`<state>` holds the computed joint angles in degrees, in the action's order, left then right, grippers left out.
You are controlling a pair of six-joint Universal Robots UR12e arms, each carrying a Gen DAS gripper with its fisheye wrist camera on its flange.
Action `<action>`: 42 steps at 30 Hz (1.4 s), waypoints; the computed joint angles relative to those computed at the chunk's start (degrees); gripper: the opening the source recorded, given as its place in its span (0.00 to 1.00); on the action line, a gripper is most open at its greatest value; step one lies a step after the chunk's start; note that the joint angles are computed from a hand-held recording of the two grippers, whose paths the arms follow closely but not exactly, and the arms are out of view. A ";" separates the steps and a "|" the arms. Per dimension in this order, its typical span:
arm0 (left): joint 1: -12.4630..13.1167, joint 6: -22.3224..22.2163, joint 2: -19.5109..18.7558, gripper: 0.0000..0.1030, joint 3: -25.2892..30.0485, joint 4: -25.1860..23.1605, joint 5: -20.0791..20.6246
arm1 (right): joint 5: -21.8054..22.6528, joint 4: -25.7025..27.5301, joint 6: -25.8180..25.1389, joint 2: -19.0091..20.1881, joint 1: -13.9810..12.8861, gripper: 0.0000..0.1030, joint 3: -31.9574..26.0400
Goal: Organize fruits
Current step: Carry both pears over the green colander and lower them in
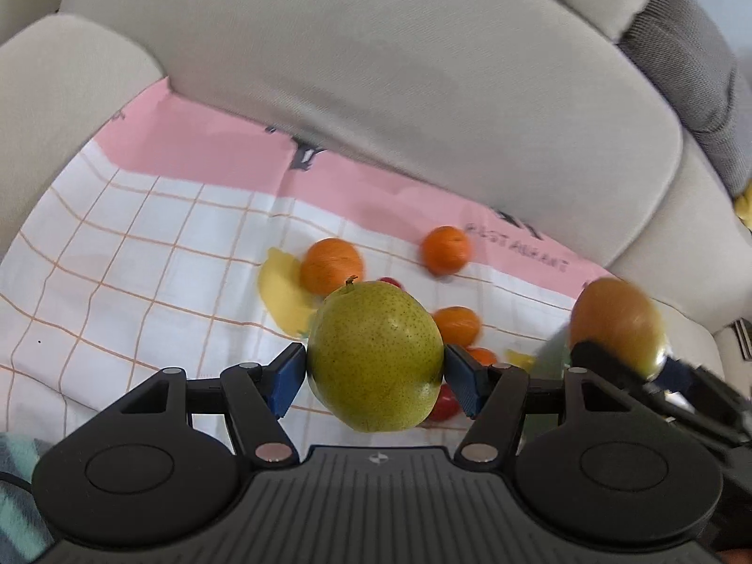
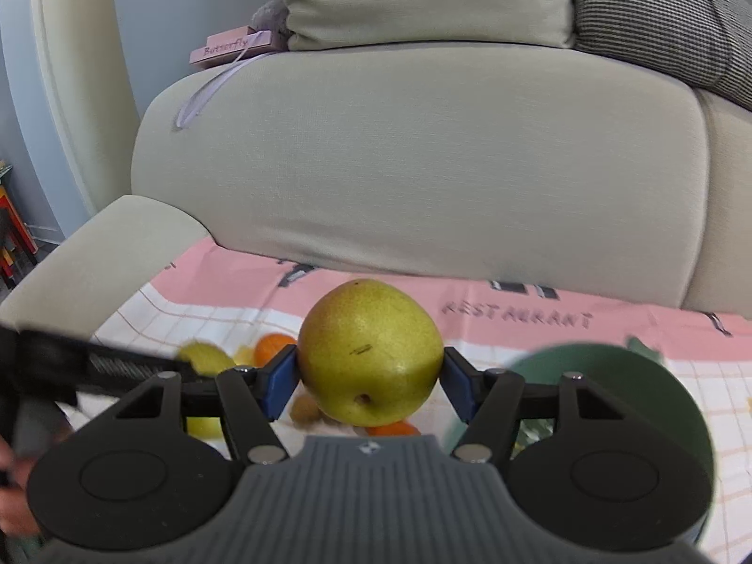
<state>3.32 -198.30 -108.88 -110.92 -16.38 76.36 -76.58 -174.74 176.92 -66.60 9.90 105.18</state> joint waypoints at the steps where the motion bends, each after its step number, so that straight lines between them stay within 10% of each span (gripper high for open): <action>1: -0.29 0.47 0.39 0.71 -0.12 0.15 -0.18 | -0.13 -0.25 0.03 -0.49 -0.33 0.60 0.73; 23: -7.80 13.12 -2.02 0.71 6.79 -8.47 -6.95 | -9.68 -0.16 -2.65 -3.39 -4.86 0.60 7.03; 42: -12.01 20.67 -6.98 0.71 14.93 -20.59 0.65 | -11.94 7.27 -9.99 -0.73 -4.35 0.60 4.02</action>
